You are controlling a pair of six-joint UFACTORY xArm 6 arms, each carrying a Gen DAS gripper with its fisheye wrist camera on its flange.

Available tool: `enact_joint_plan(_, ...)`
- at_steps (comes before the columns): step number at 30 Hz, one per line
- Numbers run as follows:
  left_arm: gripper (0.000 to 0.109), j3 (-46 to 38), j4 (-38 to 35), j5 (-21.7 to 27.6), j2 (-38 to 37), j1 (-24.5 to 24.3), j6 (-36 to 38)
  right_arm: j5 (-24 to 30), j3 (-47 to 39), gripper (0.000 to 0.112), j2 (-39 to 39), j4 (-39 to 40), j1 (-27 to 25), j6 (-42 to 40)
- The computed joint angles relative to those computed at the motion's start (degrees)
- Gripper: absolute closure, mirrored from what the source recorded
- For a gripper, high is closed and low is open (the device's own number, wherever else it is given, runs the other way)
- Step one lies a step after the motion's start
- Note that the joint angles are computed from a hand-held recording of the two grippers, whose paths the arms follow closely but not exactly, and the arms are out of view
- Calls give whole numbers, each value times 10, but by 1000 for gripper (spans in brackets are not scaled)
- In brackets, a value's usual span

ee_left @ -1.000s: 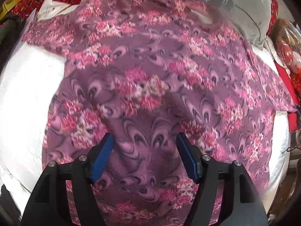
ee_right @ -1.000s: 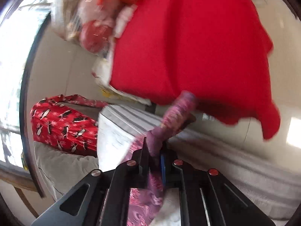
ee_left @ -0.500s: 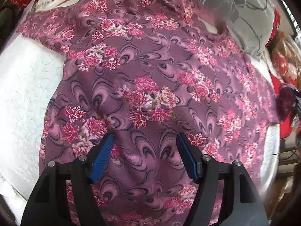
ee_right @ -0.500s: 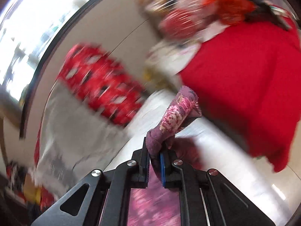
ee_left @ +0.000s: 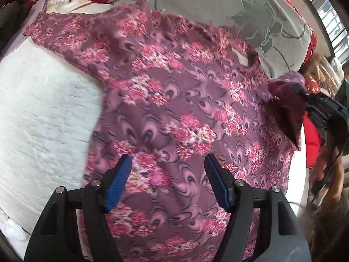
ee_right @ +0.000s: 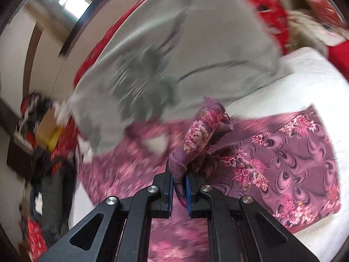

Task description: Fold small clothes

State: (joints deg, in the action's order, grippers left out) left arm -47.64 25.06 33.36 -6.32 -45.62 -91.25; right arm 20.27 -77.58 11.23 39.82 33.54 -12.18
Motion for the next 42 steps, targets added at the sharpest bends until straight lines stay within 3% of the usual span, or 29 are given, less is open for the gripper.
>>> enact_joint_plan(2,40,14,3,6,-20,2,4,-1,-10,104,13,-58,33,39)
enact_joint_plan(6,40,35,18,20,-53,0,-4,13,-37,104,42,-97,83,64)
enact_joint_plan(10,40,57,8,16,-76,3,-8,33,-60,92,75,-130,119,106)
enact_joint_plan(11,40,58,1,10,-75,5,-5,58,-68,79,86,-111,125,101)
enact_joint_plan(12,40,60,-7,2,-73,7,0,75,-69,74,90,-96,127,95)
enact_joint_plan(15,40,49,-25,-18,-54,14,19,105,-31,71,67,-36,126,55)
enact_joint_plan(19,40,2,-78,-66,16,26,77,49,86,66,-28,118,108,-70)
enact_joint_plan(21,40,-30,-123,-78,57,32,116,3,145,62,-79,133,87,-64)
enact_joint_plan(23,40,-71,-174,-87,103,38,152,-9,181,62,-112,155,62,-73)
enact_joint_plan(25,40,-107,-170,-74,134,43,137,-20,215,62,-144,175,30,-81)
enact_joint_plan(26,42,-122,-143,-64,143,45,109,-24,227,62,-157,181,13,-82)
enact_joint_plan(27,77,-140,-101,-44,150,45,74,-30,241,62,-171,199,-4,-91)
enact_joint_plan(28,96,-165,-60,-8,156,45,56,-34,249,62,-179,212,-16,-97)
enact_joint_plan(29,103,-177,-43,13,158,45,52,-42,260,62,-193,232,-36,-107)
enact_joint_plan(33,103,-168,64,55,114,46,-43,-88,270,62,-197,235,-80,-89)
enact_joint_plan(35,103,-166,61,72,108,47,-27,-91,264,62,-183,228,-94,-80)
enact_joint_plan(37,103,-161,17,64,114,54,7,-67,249,62,-159,222,-112,-78)
enact_joint_plan(40,103,-156,-22,54,125,59,27,-5,215,63,-114,279,-119,-134)
enact_joint_plan(42,103,-150,-28,40,123,62,26,49,187,85,-83,266,-117,-146)
